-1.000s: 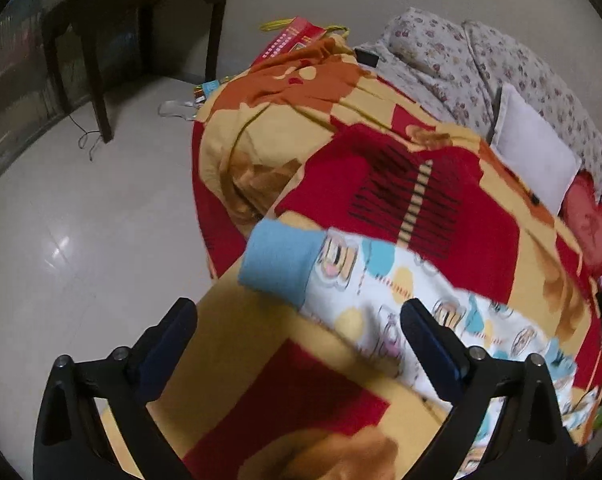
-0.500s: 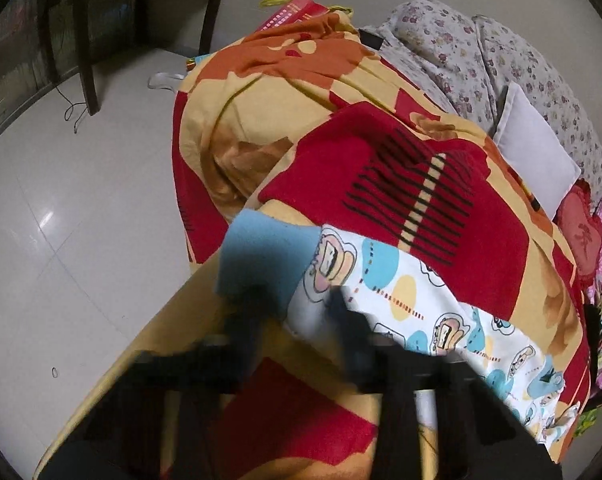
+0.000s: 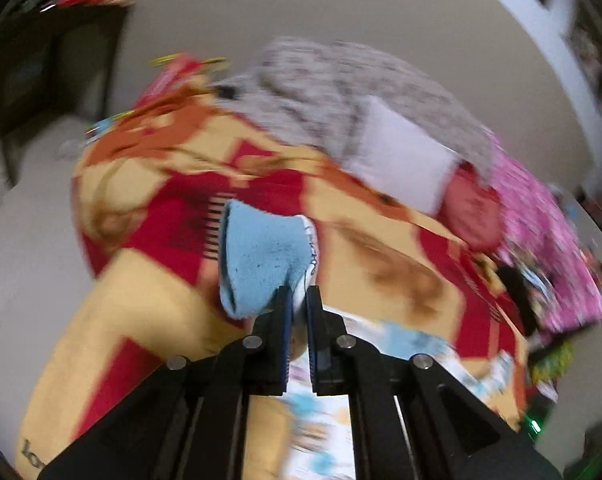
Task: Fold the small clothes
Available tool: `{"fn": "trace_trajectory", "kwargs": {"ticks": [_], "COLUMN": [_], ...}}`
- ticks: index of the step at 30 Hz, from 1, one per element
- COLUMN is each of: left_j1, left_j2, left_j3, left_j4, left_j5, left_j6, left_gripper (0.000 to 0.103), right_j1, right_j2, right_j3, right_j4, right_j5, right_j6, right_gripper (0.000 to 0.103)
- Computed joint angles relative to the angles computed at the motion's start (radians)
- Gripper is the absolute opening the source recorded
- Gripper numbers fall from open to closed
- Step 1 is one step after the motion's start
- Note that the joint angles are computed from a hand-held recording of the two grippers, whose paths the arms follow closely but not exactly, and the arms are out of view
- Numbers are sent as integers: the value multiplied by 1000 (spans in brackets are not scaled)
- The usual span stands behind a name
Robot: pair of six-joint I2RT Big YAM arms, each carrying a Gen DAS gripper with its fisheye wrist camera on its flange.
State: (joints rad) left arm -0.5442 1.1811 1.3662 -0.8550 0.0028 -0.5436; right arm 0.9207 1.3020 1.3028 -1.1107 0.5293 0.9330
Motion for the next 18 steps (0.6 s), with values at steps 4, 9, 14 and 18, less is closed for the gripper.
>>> {"fn": "trace_trajectory", "kwargs": {"ticks": [4, 9, 14, 18], "left_j1": [-134, -252, -292, -299], "left_j2": [22, 105, 168, 126], "left_j3": [26, 30, 35, 16], "left_j4": [-4, -26, -55, -51], "left_j5": [10, 33, 41, 48], "left_j6": [51, 80, 102, 132], "left_gripper": [7, 7, 10, 43], "right_j1": [-14, -49, -70, -63], "right_j2": [-47, -125, -194, -196], "right_j3": [-28, -88, -139, -130], "right_j4": [-35, -70, -74, -54], "right_j5": [24, 37, 37, 40], "right_j6": [35, 112, 183, 158], "right_gripper": [103, 103, 103, 103]}}
